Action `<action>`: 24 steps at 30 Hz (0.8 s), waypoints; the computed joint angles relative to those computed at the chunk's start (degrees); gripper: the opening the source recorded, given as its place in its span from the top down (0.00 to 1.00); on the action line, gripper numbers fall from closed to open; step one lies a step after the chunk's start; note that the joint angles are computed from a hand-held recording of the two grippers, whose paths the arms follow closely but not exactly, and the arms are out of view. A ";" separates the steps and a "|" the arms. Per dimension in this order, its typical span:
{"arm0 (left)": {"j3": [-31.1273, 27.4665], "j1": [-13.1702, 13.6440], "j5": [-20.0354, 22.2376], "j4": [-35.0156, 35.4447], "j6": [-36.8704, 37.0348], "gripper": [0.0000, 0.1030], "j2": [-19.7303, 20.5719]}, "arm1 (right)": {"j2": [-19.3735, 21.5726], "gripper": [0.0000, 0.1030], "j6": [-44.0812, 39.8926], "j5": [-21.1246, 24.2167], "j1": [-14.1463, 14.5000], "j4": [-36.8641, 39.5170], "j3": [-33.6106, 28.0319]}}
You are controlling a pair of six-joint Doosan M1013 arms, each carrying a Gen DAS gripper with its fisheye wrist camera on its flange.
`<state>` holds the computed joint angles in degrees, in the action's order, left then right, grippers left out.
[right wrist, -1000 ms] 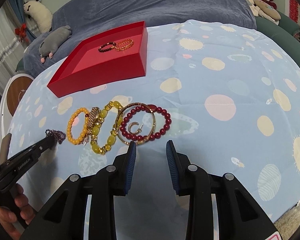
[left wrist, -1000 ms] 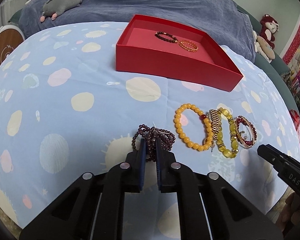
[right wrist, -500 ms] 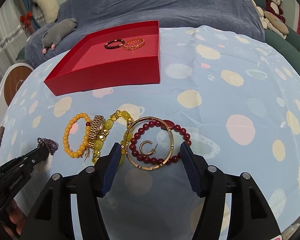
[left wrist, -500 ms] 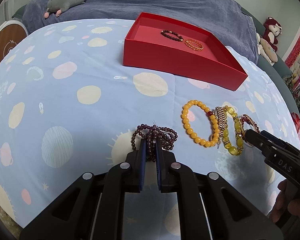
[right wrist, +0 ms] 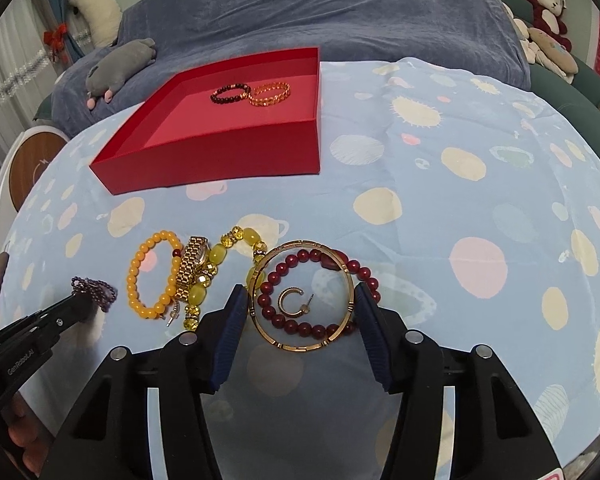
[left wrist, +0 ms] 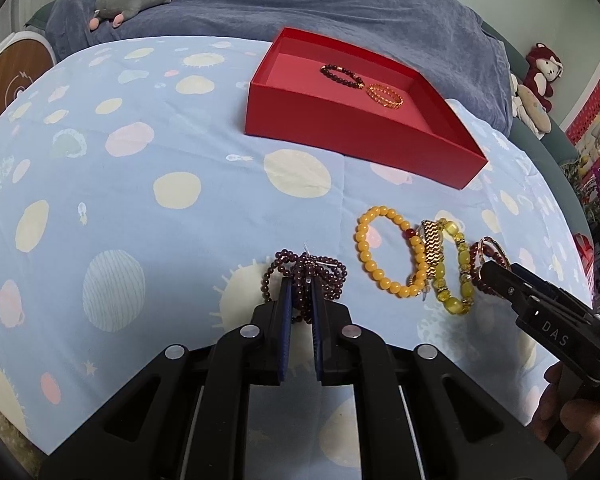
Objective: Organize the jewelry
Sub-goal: 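Lift both held bracelets and carry them into the red box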
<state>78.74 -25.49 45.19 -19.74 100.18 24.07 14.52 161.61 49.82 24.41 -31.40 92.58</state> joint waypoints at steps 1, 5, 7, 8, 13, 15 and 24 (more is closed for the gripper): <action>-0.04 0.07 -0.01 -0.52 0.28 0.92 -0.15 | -0.25 0.49 0.47 -0.11 0.07 -0.30 0.12; -0.40 0.42 0.00 -2.73 1.59 0.92 -0.85 | -1.31 0.49 1.82 -0.61 0.40 -1.25 0.58; -0.75 0.51 0.32 -3.43 2.06 0.93 -1.06 | -1.67 0.49 2.17 -0.81 0.48 -1.54 0.69; -0.99 0.60 0.57 -3.94 2.42 0.94 -1.15 | -1.88 0.49 2.53 -0.91 0.57 -1.92 0.72; -1.82 0.65 0.67 -4.50 2.94 0.94 -1.35 | -2.53 0.49 3.17 -1.28 0.62 -2.56 0.71; -2.74 0.76 1.34 -4.92 3.00 0.94 -1.10 | -2.72 0.49 3.09 -1.64 0.57 -2.68 0.64; -12.98 0.42 5.58 -6.20 5.30 0.94 3.12 | -1.42 0.49 -3.06 -5.96 -2.39 -0.56 -3.48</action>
<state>65.76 -25.07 50.77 -25.94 105.48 27.19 13.10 158.55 43.86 22.02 -31.96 89.10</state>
